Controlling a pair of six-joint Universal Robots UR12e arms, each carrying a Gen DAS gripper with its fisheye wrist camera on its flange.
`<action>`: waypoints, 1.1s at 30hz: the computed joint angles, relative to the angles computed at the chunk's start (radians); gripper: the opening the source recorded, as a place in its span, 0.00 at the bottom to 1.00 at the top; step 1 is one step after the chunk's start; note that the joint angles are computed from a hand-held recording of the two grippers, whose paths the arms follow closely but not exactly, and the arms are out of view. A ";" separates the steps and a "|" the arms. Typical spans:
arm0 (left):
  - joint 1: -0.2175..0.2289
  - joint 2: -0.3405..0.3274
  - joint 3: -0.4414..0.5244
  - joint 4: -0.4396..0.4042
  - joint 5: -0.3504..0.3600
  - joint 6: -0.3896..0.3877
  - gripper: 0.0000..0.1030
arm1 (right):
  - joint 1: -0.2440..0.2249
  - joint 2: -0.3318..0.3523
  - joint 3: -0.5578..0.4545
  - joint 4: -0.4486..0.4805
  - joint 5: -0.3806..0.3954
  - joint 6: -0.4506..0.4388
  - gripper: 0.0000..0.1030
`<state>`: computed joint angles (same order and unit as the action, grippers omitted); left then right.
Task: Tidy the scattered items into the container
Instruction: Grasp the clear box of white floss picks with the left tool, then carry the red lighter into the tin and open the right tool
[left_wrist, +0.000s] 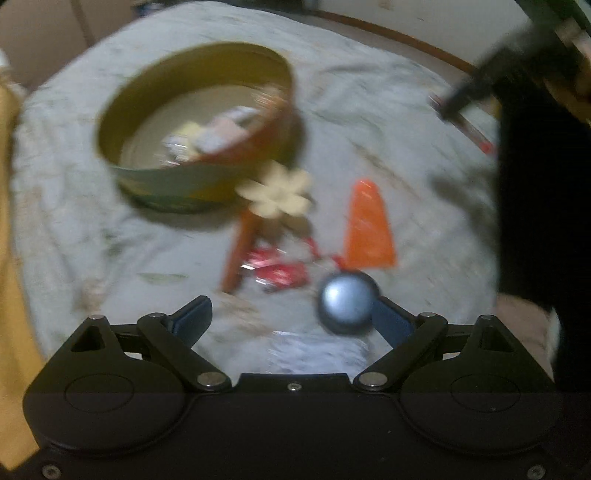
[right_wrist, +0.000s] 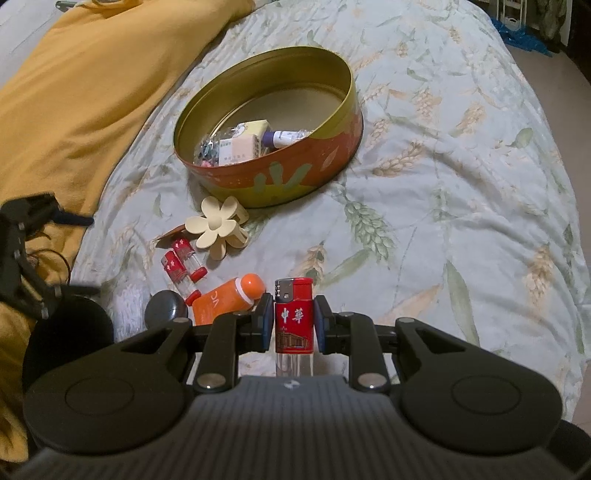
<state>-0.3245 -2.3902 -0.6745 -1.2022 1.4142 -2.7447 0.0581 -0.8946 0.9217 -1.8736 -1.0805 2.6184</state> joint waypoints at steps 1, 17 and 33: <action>-0.002 -0.006 0.013 -0.027 -0.012 0.021 0.89 | 0.000 -0.003 0.003 -0.003 -0.003 0.002 0.25; -0.002 -0.099 0.152 -0.290 -0.052 0.104 0.87 | -0.001 -0.032 0.044 -0.046 -0.048 0.031 0.25; -0.016 -0.100 0.120 -0.232 0.081 0.044 0.80 | 0.009 -0.034 0.044 -0.039 -0.035 0.018 0.25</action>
